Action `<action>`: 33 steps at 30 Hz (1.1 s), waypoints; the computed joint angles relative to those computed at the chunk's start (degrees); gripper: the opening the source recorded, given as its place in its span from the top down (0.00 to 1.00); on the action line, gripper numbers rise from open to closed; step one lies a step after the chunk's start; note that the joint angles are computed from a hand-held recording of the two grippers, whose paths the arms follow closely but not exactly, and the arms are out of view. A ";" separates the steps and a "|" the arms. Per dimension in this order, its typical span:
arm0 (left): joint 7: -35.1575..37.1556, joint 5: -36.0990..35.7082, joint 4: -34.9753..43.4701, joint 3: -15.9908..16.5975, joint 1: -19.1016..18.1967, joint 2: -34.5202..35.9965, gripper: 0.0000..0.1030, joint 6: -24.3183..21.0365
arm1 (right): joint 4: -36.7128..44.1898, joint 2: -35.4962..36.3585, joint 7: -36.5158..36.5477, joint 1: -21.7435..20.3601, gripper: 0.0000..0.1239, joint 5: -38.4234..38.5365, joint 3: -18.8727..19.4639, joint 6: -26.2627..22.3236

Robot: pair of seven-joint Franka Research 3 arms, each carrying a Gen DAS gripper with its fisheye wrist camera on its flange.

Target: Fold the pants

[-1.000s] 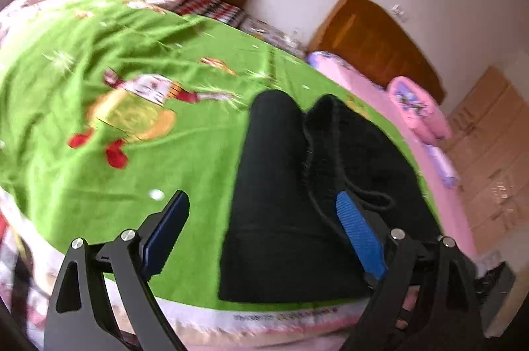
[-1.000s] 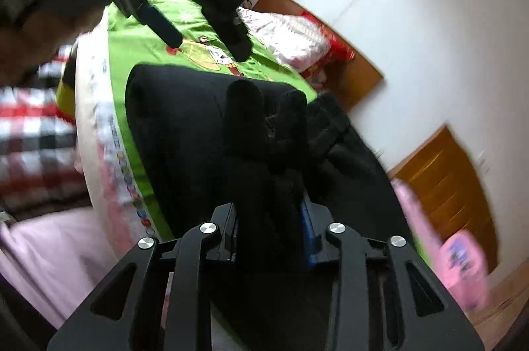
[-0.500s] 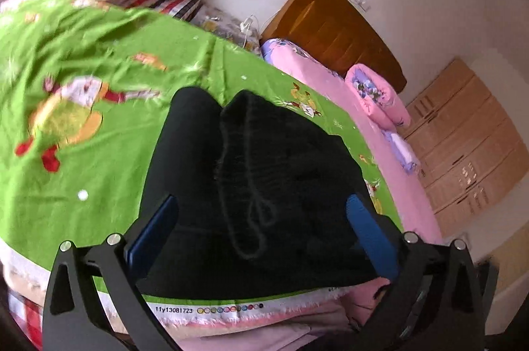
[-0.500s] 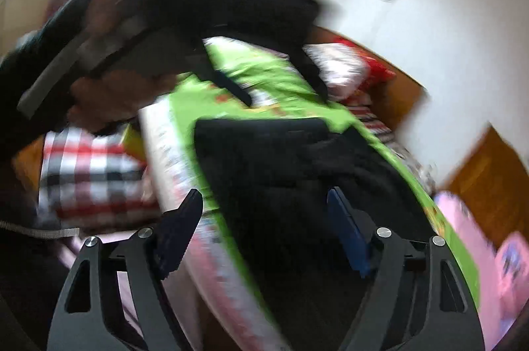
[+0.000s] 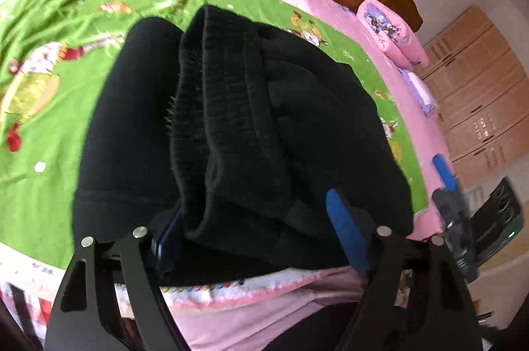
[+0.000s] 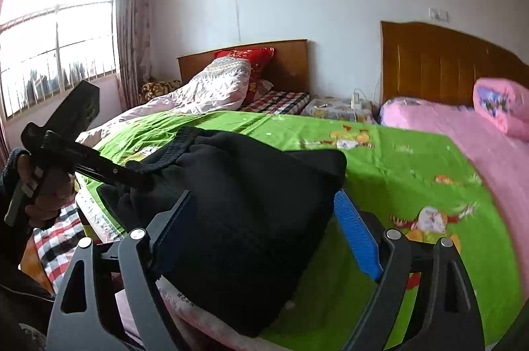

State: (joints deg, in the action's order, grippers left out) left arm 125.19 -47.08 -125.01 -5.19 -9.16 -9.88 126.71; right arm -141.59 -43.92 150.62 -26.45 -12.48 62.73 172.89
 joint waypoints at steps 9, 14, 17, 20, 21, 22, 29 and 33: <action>-0.23 -6.92 6.77 -1.66 1.87 7.99 0.19 -3.34 | -1.96 -0.33 0.66 -0.84 0.32 1.10 1.04 2.11; -2.72 -2.87 3.28 -3.58 0.83 5.88 0.53 5.70 | -6.93 -1.88 0.20 5.56 0.25 1.48 -2.62 2.43; -0.95 -6.54 2.81 -2.62 0.90 5.49 0.61 5.16 | -9.81 -1.03 -1.88 10.85 0.24 1.19 -4.56 2.27; -1.20 -5.96 2.35 -2.86 0.56 4.94 0.62 6.41 | -9.36 -1.14 -0.65 11.50 0.24 0.39 -2.37 -3.09; -1.49 -5.70 2.26 -2.94 0.38 4.83 0.62 6.81 | -8.91 -1.33 0.65 10.72 0.24 -0.08 -1.33 -4.41; -1.78 -5.25 2.34 -2.94 0.26 4.91 0.62 6.92 | -8.63 -1.16 1.83 10.11 0.24 -0.57 -0.80 -4.79; -3.06 -4.40 1.74 -2.91 -0.05 4.65 0.54 7.33 | -4.70 0.32 9.52 1.97 0.24 -3.52 4.50 -5.58; -3.20 -3.71 0.95 -3.15 -0.68 4.04 0.59 9.51 | -0.13 2.66 10.45 -4.15 0.22 -5.45 9.99 -9.13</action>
State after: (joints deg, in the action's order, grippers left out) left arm 121.99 -50.78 -124.06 -8.33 -9.84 -5.84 136.23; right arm -141.72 -41.26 161.07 -30.60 -17.93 72.72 163.75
